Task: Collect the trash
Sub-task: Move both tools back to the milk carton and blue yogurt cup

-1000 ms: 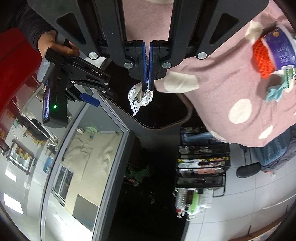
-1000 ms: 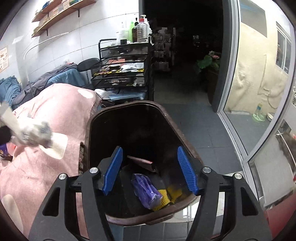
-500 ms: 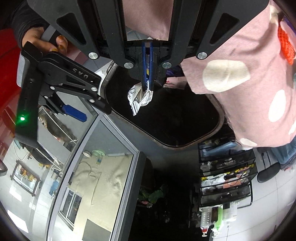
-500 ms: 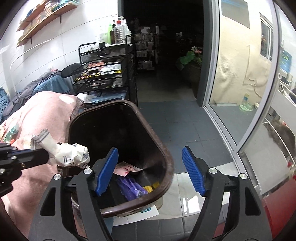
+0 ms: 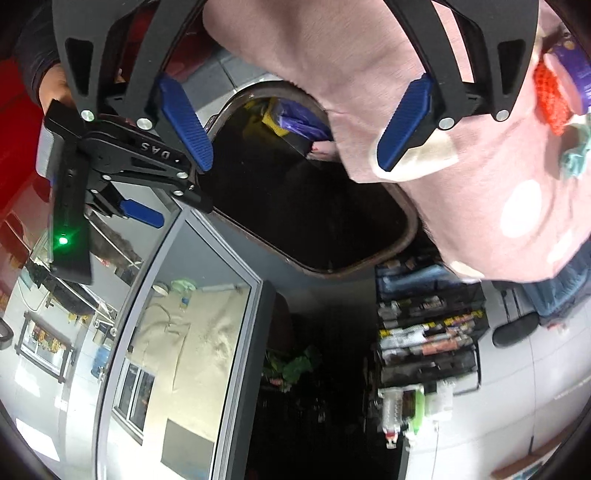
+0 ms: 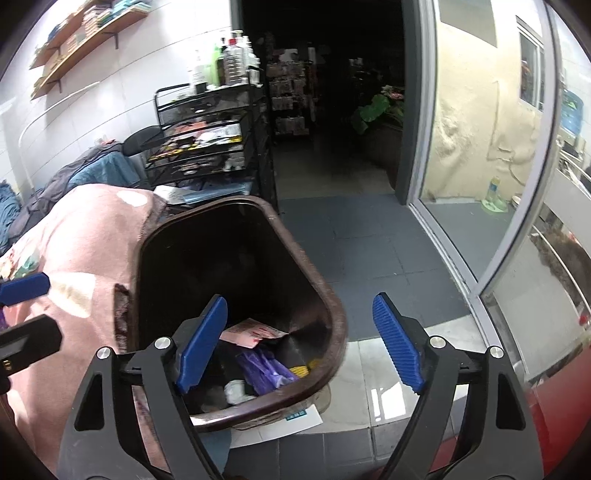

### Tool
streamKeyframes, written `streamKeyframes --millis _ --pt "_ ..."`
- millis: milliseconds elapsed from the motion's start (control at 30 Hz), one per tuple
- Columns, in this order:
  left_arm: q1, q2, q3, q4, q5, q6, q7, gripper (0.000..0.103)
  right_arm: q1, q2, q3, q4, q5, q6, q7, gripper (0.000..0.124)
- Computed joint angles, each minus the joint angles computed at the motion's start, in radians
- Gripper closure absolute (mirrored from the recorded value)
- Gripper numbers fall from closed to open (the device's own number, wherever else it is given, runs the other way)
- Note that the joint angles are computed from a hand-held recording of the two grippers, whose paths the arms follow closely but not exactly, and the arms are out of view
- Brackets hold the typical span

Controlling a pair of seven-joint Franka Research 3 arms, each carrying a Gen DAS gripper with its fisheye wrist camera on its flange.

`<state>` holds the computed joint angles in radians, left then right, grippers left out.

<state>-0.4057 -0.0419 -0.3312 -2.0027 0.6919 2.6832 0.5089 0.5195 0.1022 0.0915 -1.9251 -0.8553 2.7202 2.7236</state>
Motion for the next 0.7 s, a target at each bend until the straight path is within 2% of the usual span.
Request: streamKeyframes --millis 233,433,533,700 --pt "0.041 -0.152 -0.026 -0.132 0.109 0.028 -0.148 0.006 0.027 0.027 0.016 0.030 0.071 0.061 -0.122 0.041" --pt "0.095 -0.313 -0.049 -0.273 0.103 0.028 -0.224 0.006 0.074 0.057 0.021 0.069 0.154 0.101 -0.259 0.038" --pt "0.095 -0.409 -0.038 -0.354 0.048 0.011 -0.183 0.006 0.098 0.082 0.024 0.102 0.210 0.103 -0.330 0.037" --pt "0.077 -0.577 0.011 -0.478 -0.072 -0.039 -0.041 0.006 0.133 0.117 0.029 0.144 0.333 0.106 -0.475 0.037"
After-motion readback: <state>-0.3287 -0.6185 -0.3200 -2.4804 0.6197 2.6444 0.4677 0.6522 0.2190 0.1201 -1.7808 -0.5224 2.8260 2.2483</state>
